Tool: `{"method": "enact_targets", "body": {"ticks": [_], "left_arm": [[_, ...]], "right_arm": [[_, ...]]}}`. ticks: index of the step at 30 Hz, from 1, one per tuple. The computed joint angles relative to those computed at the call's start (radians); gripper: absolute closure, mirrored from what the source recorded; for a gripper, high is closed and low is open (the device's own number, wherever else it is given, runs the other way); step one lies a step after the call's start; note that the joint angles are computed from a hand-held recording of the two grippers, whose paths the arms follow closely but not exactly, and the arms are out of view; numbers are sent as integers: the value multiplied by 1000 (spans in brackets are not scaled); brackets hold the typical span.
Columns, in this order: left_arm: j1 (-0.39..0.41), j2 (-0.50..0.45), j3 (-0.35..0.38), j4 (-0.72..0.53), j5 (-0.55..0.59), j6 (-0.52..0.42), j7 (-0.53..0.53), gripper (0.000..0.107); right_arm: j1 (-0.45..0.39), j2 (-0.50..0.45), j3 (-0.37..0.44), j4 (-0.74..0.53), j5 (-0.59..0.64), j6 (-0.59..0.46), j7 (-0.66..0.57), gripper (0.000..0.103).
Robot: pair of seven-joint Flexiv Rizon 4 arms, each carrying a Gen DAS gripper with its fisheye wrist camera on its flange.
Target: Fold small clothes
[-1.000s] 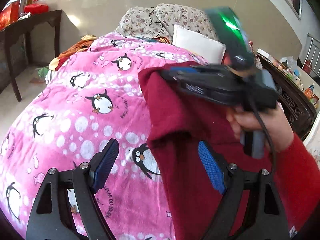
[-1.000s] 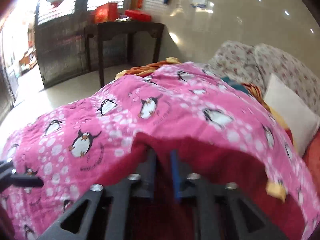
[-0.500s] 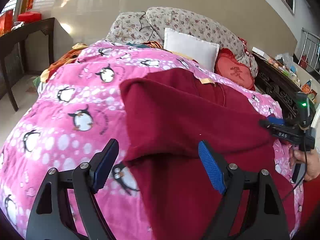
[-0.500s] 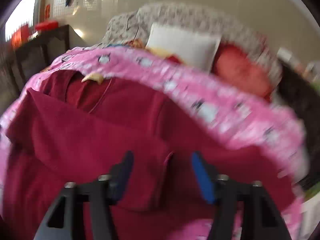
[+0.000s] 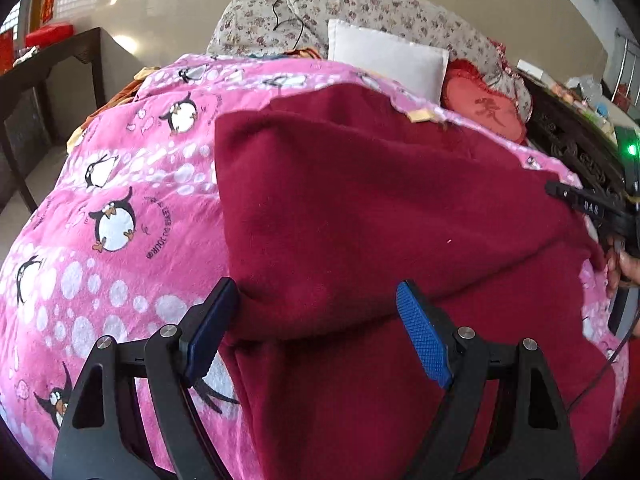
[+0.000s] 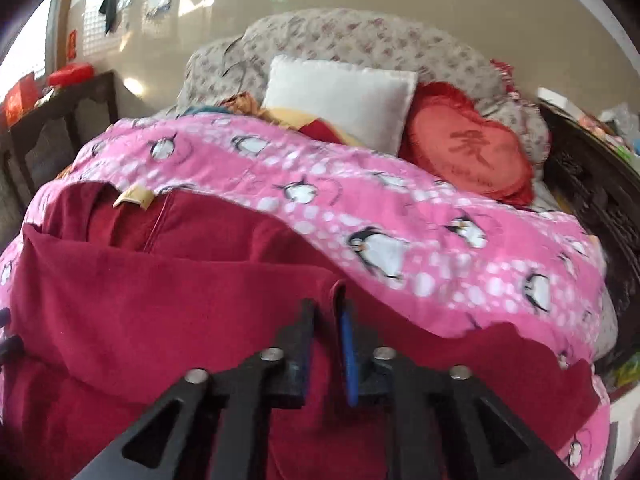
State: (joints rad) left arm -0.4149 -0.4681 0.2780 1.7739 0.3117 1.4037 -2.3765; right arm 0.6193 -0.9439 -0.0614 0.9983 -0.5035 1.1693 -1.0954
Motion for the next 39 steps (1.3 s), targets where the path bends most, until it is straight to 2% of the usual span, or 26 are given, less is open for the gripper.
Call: {"method": "enact_targets", "body": {"ticks": [2, 4, 6, 7, 8, 9, 10, 12, 13, 16, 21, 26, 30, 32, 33, 34, 35, 36, 37, 39], "left_arm": [[-2, 7, 6, 4, 4, 16, -8, 25], [2, 1, 2, -7, -1, 4, -2, 25], [18, -13, -21, -19, -19, -12, 18, 25], [15, -24, -20, -32, -20, -23, 20, 25], [2, -38, -8, -49, -11, -40, 16, 25], [-13, -48, 6, -66, -1, -67, 10, 25], [-27, -52, 18, -78, 15, -90, 1, 25], [-35, -43, 21, -79, 42, -98, -17, 25], [-22, -33, 5, -69, 38, -91, -17, 25], [24, -5, -54, -27, 0, -20, -6, 25], [35, -10, -98, -33, -54, 11, 56, 25], [21, -37, -112, -60, -107, 3, 109, 25], [2, -49, -104, -80, -126, -25, 134, 25], [-7, -49, -92, -83, -123, -32, 132, 25], [-10, -47, -89, -81, -123, -33, 128, 25], [-9, -44, -88, -79, -126, -34, 125, 25], [-6, -42, -89, -76, -129, -33, 123, 25], [-2, -38, -91, -69, -131, -29, 122, 25], [1, -33, -91, -63, -132, -26, 121, 25], [-5, -17, -76, -46, -122, -20, 110, 25]], "right_arm": [[27, 75, -81, 149, -9, 159, 96, 79], [9, 110, -52, 214, -25, 217, 103, 79], [-25, 102, 40, 200, -9, 152, 25, 79], [-20, 85, 48, 173, 5, 91, -1, 79], [-6, 65, 24, 159, -12, 68, 20, 79], [6, 64, -5, 172, -24, 103, 41, 79], [4, 72, -2, 182, -23, 113, 41, 79], [-36, 105, 67, 210, 26, 124, 11, 79], [-56, 136, 84, 251, 56, 163, 18, 75], [-64, 205, 37, 360, 94, 237, 99, 48], [-143, 299, 0, 528, 178, 284, 256, 45], [-346, 267, 161, 528, 337, 318, 300, 45], [-422, 201, 221, 463, 420, 347, 338, 45], [-480, 146, 298, 405, 453, 364, 323, 45], [-491, 125, 313, 384, 465, 385, 320, 46], [-517, 107, 340, 384, 422, 426, 349, 54], [-553, 75, 400, 361, 419, 483, 312, 72], [-569, 59, 447, 328, 481, 484, 225, 83], [-575, 59, 461, 320, 492, 487, 202, 93], [-555, 81, 424, 349, 439, 553, 248, 94]]}}
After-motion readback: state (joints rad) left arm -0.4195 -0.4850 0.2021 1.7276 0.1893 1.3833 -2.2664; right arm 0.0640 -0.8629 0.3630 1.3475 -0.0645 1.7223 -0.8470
